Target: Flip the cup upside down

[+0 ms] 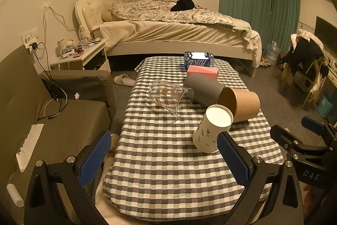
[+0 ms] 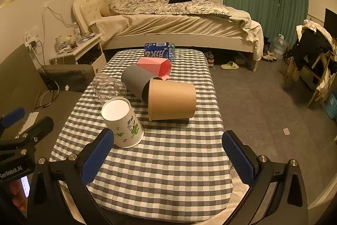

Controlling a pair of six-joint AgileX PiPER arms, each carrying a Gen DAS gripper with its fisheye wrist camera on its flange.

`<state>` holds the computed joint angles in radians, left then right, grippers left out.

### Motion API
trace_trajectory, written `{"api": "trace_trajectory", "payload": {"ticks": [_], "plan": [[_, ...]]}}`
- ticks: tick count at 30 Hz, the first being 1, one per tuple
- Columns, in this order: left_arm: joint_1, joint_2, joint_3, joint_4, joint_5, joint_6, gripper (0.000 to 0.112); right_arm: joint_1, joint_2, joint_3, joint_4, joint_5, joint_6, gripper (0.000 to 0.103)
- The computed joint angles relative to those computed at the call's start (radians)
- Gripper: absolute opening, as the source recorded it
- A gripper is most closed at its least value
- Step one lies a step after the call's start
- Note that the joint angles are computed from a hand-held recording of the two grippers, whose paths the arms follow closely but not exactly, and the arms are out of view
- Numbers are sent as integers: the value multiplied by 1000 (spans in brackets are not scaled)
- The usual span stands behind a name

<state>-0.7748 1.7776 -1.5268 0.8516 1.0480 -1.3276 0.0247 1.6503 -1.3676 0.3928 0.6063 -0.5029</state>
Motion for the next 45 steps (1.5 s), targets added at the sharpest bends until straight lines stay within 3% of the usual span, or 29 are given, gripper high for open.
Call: {"api": "trace_trajectory", "payload": {"ticks": [45], "plan": [[-2, 12, 14, 4, -12, -8, 103, -3, -11, 21, -10, -11, -9, 103]]}}
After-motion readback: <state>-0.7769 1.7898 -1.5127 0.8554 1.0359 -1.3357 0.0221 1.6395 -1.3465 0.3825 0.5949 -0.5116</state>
